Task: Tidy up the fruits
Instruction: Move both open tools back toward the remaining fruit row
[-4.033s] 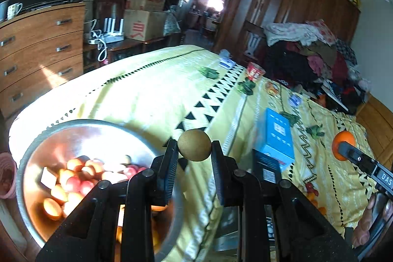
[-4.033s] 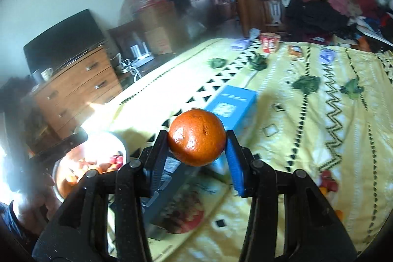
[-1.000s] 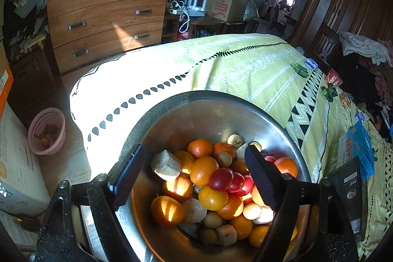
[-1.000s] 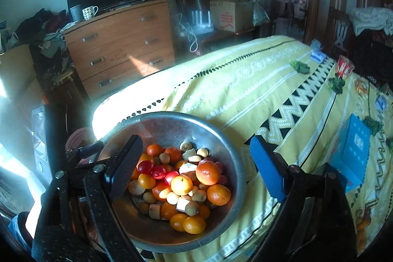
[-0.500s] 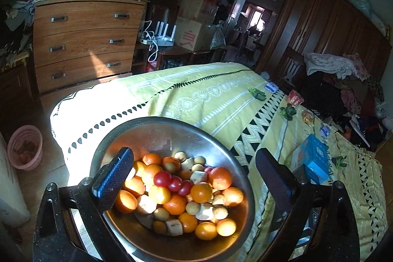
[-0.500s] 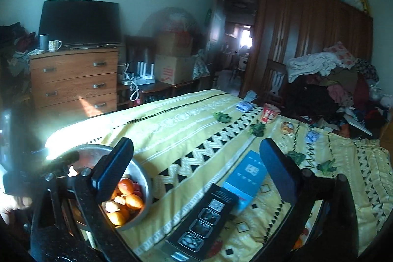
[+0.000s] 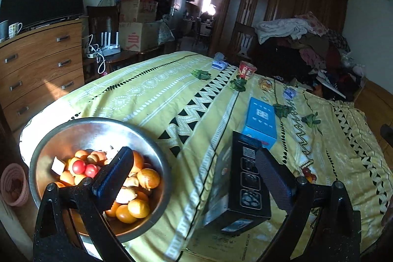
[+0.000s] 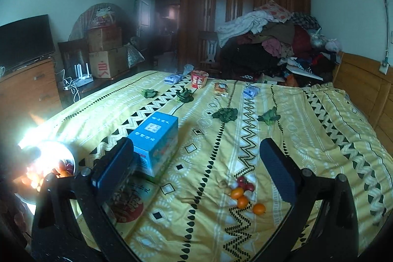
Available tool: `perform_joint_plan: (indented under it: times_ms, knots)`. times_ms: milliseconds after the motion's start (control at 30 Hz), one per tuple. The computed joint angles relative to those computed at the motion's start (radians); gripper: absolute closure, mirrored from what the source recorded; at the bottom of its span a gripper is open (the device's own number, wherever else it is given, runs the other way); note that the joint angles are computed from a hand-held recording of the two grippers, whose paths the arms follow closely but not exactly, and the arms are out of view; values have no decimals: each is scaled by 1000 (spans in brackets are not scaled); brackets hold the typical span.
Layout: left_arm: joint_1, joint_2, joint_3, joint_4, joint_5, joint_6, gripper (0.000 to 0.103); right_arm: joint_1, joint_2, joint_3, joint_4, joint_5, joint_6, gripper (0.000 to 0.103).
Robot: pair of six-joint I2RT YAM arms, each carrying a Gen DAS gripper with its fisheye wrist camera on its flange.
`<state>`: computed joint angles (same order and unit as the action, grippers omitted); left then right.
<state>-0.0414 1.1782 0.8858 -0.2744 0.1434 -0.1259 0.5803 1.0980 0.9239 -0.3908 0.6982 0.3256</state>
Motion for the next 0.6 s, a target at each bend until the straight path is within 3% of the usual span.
perform_joint_plan:
  times_ms: [100, 333, 467, 600]
  knots:
    - [-149, 22, 26, -11, -92, -12, 3, -60, -78, -59, -11, -37, -3, 0]
    - [-430, 126, 102, -43, -270, -21, 3, -308, -232, -210, 29, -272, -66, 0]
    - [-547, 218, 138, -51, -322, -32, 3, -555, -314, -355, 87, -533, -102, 0]
    - [-623, 355, 182, -45, -313, -42, 3, -851, -302, -480, 105, -793, -142, 0]
